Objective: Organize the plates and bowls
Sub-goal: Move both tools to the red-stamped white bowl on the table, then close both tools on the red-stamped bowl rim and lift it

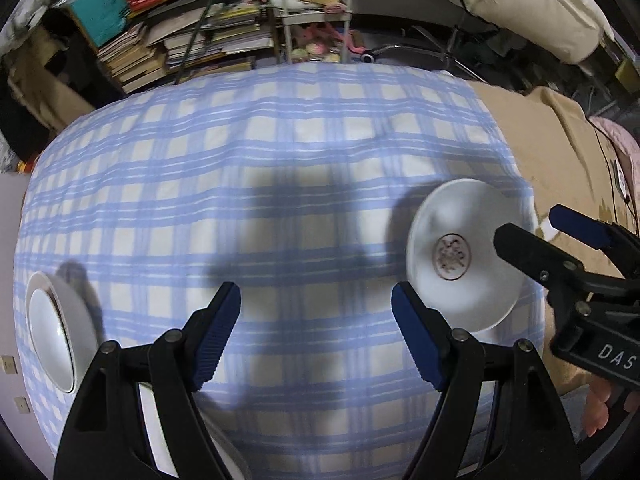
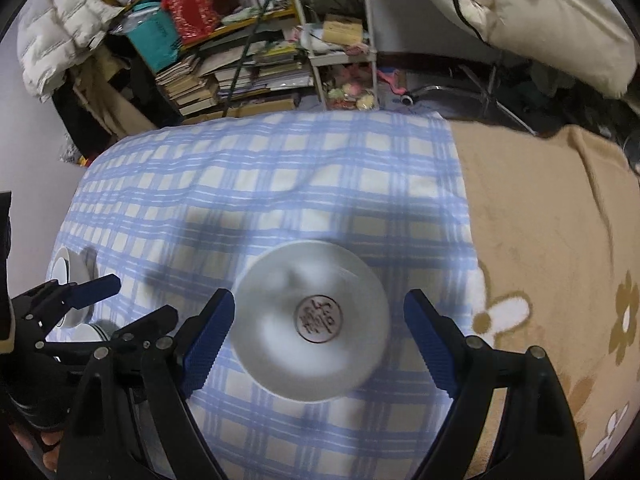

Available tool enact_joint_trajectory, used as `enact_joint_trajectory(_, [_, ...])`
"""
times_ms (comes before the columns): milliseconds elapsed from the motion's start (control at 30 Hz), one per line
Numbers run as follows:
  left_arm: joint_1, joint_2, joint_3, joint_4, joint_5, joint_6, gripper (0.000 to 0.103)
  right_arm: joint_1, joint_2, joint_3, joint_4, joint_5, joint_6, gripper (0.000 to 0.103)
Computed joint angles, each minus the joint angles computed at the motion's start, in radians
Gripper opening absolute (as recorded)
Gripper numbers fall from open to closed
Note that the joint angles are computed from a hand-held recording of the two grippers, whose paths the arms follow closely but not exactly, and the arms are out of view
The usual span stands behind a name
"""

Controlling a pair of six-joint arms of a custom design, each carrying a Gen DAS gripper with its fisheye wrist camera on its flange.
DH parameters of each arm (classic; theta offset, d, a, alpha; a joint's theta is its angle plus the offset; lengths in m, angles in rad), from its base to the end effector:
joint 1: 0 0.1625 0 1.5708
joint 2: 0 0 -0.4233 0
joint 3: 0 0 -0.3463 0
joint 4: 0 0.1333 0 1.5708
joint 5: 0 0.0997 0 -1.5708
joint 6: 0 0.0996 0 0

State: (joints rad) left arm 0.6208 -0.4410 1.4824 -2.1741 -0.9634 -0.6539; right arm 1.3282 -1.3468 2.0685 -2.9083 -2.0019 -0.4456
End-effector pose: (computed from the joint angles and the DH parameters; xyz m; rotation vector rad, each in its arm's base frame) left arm -0.3882 -0.5114 -0.0721 0.5219 2.3592 -0.1698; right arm -0.0281 -0.4954 0.3302 0.0795 -2.4860 0.5596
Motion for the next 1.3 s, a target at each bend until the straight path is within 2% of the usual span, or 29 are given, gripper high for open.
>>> enact_joint_trajectory(367, [-0.007,0.102,-0.117,0.059,-0.025,0.036,0.077,-0.068,-0.006,-0.021,0.043,-0.004,0.003,0.09])
enact_joint_trajectory(500, [-0.003,0.12,-0.13,0.051,-0.043,0.058,0.076,-0.08,0.001,-0.033,0.076,-0.006,0.012,0.071])
enact_joint_trajectory(567, [-0.001,0.132,-0.14,0.051,-0.045,0.058,0.071,-0.088,0.006,-0.04,0.099,-0.002,0.023,0.062])
enact_joint_trajectory(633, [0.007,0.142,-0.151,0.056,-0.062,0.052,0.059,-0.095,0.011,-0.047,0.119,0.002,0.033,0.053])
enact_joint_trajectory(667, [0.013,0.144,-0.153,0.051,-0.076,0.05,0.057,-0.096,0.014,-0.05,0.127,0.0,0.039,0.046])
enact_joint_trajectory(700, [0.018,0.146,-0.153,0.044,-0.087,0.045,0.049,-0.097,0.019,-0.054,0.137,-0.001,0.042,0.036])
enact_joint_trajectory(767, [0.027,0.151,-0.159,0.049,-0.105,0.045,0.041,-0.1,0.027,-0.061,0.159,-0.008,0.043,0.022])
enact_joint_trajectory(800, [0.033,0.152,-0.161,0.05,-0.121,0.041,0.035,-0.113,0.024,-0.069,0.196,0.022,0.059,0.019])
enact_joint_trajectory(867, [0.045,0.151,-0.158,0.04,-0.146,0.026,0.031,-0.124,0.026,-0.073,0.214,0.04,0.073,0.014])
enact_joint_trajectory(967, [0.043,0.149,-0.147,0.016,-0.145,0.042,0.024,-0.135,0.026,-0.067,0.215,0.073,0.064,0.01])
enact_joint_trajectory(1033, [0.037,0.152,-0.148,0.019,-0.138,0.05,0.015,-0.133,0.029,-0.065,0.208,0.076,0.078,0.01])
enact_joint_trajectory(1100, [0.028,0.159,-0.15,0.029,-0.119,0.036,0.016,-0.121,0.035,-0.056,0.18,0.069,0.073,0.01])
enact_joint_trajectory(1167, [0.033,0.15,-0.146,0.032,-0.137,-0.015,0.016,-0.104,0.043,-0.054,0.167,0.043,0.071,0.01])
enact_joint_trajectory(1300, [0.018,0.126,-0.122,0.035,-0.115,-0.019,0.016,-0.08,0.047,-0.051,0.149,0.028,0.068,0.01])
